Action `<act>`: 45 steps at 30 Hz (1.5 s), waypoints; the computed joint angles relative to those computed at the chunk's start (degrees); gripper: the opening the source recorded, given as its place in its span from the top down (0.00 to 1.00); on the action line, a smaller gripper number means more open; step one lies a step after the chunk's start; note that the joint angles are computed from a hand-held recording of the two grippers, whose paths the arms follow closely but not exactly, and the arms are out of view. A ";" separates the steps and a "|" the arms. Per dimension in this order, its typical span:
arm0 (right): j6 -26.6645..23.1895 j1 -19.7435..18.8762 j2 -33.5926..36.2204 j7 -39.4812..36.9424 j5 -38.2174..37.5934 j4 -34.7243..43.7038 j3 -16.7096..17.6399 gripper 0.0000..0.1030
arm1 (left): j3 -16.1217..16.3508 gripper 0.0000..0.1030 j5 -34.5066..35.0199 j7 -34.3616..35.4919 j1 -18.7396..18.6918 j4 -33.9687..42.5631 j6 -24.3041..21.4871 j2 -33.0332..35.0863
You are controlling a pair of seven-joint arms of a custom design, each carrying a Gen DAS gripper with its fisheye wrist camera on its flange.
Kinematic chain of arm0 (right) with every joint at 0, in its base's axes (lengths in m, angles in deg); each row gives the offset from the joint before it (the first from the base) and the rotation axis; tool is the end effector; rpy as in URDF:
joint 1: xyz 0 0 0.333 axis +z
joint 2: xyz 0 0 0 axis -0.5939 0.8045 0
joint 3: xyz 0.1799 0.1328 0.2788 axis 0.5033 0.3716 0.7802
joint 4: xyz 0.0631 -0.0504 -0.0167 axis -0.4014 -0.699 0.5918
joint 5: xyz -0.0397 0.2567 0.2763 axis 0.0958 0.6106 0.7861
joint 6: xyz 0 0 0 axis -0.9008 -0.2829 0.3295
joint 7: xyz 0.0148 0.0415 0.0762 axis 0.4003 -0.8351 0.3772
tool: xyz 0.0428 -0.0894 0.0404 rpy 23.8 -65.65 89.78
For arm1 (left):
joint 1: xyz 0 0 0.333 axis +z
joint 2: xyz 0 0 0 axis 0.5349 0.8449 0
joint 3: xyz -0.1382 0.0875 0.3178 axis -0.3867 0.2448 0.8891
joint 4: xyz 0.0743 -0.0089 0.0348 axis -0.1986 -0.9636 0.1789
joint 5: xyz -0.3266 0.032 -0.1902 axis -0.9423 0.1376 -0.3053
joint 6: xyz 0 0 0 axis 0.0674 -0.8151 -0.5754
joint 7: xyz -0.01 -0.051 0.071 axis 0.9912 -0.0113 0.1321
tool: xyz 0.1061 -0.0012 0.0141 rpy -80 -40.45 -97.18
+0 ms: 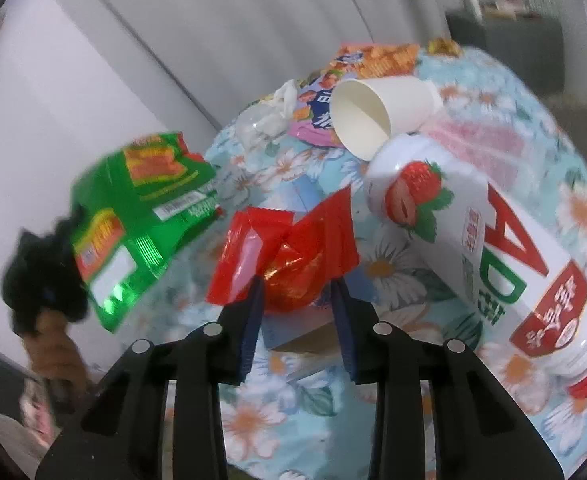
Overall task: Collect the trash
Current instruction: 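Grasp the red wrapper with the right tool, then carry the green bag and red wrapper to the wastebasket and release both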
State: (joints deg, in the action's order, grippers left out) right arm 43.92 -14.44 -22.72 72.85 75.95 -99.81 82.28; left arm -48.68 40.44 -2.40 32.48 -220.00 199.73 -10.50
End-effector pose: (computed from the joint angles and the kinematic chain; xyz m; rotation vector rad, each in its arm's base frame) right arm 0.5684 0.3681 0.7209 -1.9508 1.1740 0.2818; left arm 0.2994 -0.2179 0.7401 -2.1833 0.7429 -2.1175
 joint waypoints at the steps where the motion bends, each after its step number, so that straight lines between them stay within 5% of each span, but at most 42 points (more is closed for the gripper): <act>1: -0.01 -0.57 -0.14 -0.68 1.78 -0.32 0.34 0.69 | -0.06 0.96 0.02 -0.03 0.10 0.01 -0.14 -0.01; 6: 1.47 -1.09 -1.01 -1.10 5.51 -1.31 0.43 0.54 | 0.04 0.96 0.15 -0.22 -0.17 0.15 -0.48 0.32; 11: 1.95 -0.26 0.62 3.95 2.59 0.49 -0.40 0.54 | 0.07 0.96 0.50 -0.01 -0.30 0.55 -0.60 0.75; 20: 5.44 -0.86 1.30 5.41 3.38 -0.71 0.46 0.94 | -0.02 0.96 0.64 -0.20 -0.13 0.35 -0.78 0.85; 34: 12.55 -2.49 -6.07 -0.25 10.40 -9.28 -0.25 0.99 | -1.03 0.96 2.70 2.68 0.00 4.72 -0.64 2.34; 45: 21.68 -3.94 -16.46 -3.75 17.58 -21.98 -4.78 1.00 | -2.78 0.96 9.51 9.95 -2.52 19.80 -9.62 12.23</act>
